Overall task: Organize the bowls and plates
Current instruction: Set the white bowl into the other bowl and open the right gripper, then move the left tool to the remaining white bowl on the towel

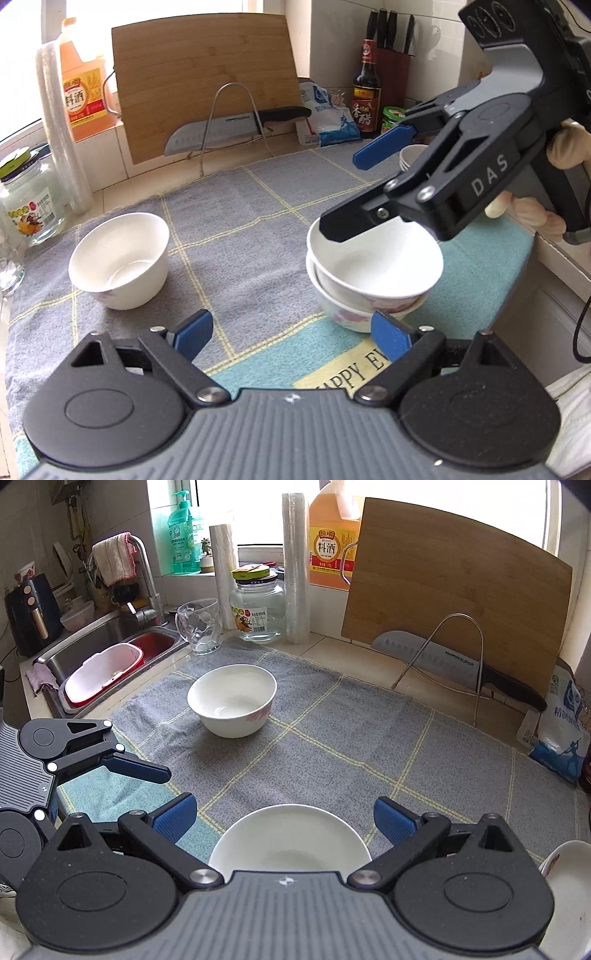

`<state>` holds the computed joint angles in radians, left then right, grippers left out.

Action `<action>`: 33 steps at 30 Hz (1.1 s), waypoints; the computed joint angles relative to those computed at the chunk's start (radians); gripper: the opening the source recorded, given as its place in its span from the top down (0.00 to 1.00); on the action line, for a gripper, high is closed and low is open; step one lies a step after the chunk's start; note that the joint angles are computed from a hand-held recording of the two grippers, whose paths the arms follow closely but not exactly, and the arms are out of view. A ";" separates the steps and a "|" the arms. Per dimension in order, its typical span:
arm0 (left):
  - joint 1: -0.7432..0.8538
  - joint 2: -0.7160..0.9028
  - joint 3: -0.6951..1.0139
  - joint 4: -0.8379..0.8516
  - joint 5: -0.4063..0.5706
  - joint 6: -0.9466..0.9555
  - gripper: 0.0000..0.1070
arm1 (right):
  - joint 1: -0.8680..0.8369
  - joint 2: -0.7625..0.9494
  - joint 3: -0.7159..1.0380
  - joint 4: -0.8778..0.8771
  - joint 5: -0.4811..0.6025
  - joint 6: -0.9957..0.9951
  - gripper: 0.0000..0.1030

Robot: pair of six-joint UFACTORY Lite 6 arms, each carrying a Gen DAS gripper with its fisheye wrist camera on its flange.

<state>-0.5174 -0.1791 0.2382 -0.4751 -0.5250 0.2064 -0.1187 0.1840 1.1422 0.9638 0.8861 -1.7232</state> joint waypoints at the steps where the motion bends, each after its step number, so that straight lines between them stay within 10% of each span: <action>1: 0.020 -0.006 -0.016 0.009 -0.009 -0.013 0.14 | 0.018 -0.007 -0.006 0.009 -0.016 0.000 0.00; 19: 0.866 0.111 0.136 0.993 0.047 -0.510 0.14 | 0.399 -0.050 -0.142 0.293 -0.382 0.023 0.00; 33: 0.864 0.492 0.582 1.423 0.132 -0.770 0.15 | 0.629 0.083 -0.172 1.003 -0.635 -0.511 0.00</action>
<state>0.3463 0.3133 0.8201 0.9482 -0.3932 -0.5639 0.5104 0.2668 0.9699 1.9669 0.2511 -2.2341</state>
